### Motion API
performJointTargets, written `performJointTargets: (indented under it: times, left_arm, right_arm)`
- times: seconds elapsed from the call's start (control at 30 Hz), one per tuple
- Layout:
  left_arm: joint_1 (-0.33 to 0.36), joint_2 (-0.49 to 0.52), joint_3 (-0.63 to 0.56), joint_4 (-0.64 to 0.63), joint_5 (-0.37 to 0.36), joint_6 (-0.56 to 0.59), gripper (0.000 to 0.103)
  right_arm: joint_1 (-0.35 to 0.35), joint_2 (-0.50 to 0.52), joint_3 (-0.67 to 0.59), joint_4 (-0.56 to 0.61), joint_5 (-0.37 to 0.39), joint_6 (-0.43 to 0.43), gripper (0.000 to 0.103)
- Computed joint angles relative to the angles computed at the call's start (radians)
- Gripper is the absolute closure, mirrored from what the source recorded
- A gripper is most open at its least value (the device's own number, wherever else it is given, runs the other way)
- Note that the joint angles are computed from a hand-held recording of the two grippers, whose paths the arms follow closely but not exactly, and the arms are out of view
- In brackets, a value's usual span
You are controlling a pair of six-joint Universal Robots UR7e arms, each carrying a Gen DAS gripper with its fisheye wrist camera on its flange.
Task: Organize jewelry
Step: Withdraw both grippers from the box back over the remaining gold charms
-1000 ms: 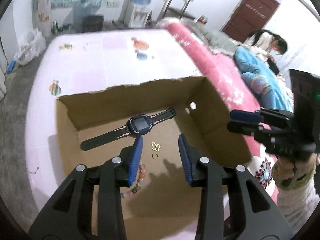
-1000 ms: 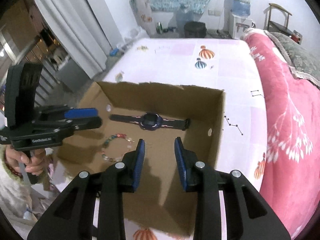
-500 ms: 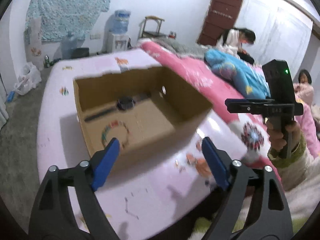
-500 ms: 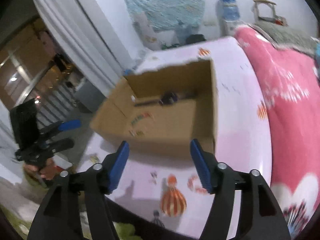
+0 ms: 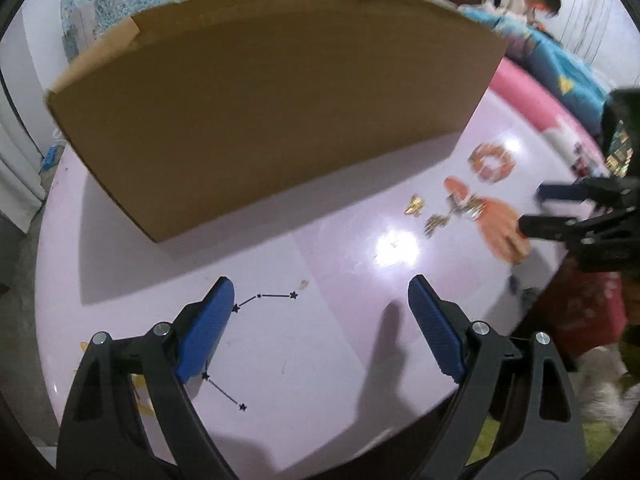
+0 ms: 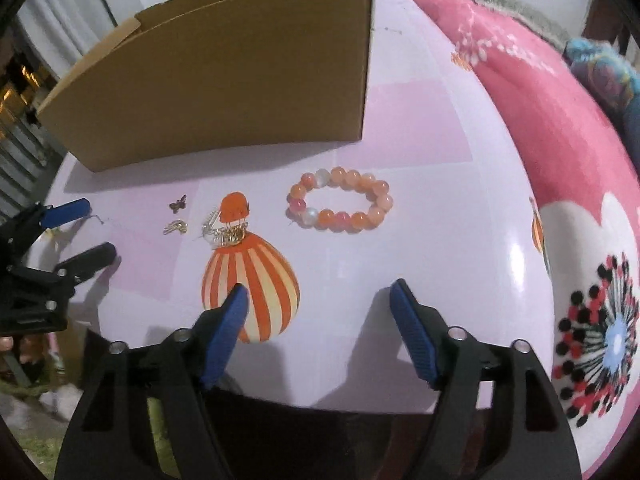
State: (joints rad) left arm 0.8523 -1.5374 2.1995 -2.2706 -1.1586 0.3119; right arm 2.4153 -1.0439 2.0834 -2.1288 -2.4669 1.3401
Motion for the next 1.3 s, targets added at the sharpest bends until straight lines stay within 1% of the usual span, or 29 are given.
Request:
performJointTargets:
  times: [0.07,0.13,0.17,0.27,0.3,0.33,0.63,0.73,0.87,1.03,1.1,1.2,1.3]
  left_arm:
    - [-0.014,-0.01,0.035,-0.052,0.025,0.033,0.016]
    - [-0.016,-0.013,0.049,-0.074,0.037,0.035,0.011]
    - [-0.011,-0.013,0.05,-0.083,0.031,0.029,0.01]
    - [-0.005,-0.023,0.071,-0.126,0.033,0.045,0.008]
    - [-0.003,-0.024,0.074,-0.135,0.035,0.052,0.008]
    - [-0.001,-0.024,0.073,-0.137,0.034,0.053,0.008]
    - [-0.003,-0.03,0.052,-0.087,0.036,0.048,0.008]
    - [-0.019,-0.021,0.054,-0.085,0.043,0.023,0.007]
    - [-0.023,-0.018,0.059,-0.099,0.043,0.025,0.007]
    - [-0.017,-0.023,0.064,-0.105,0.042,0.033,0.007]
    - [-0.014,-0.026,0.062,-0.102,0.041,0.038,0.007]
    - [-0.013,-0.026,0.062,-0.102,0.041,0.039,0.007]
    - [-0.014,-0.026,0.061,-0.098,0.042,0.036,0.007]
  right_arm:
    - [0.002,0.027,-0.035,0.094,-0.021,0.038,0.023]
    - [0.0,0.048,-0.055,0.132,-0.032,0.045,0.019]
    - [0.002,0.051,-0.055,0.13,-0.037,0.041,0.015]
    - [0.005,0.059,-0.052,0.125,-0.04,0.045,0.012]
    - [0.005,0.059,-0.05,0.115,-0.038,0.045,0.008]
    - [0.002,0.054,-0.041,0.095,-0.031,0.037,0.007]
    - [-0.004,0.039,-0.012,0.048,-0.033,0.014,0.006]
    - [-0.006,0.038,-0.013,0.05,-0.036,0.011,0.006]
    - [-0.002,0.042,-0.004,0.035,-0.054,0.009,0.006]
    - [0.002,0.044,-0.003,0.03,-0.052,0.011,0.006]
    - [0.002,0.044,-0.006,0.041,-0.053,0.011,0.007]
    - [0.005,0.052,-0.037,0.109,-0.048,0.032,0.007]
    - [0.018,0.061,-0.045,0.099,-0.065,0.035,0.007]
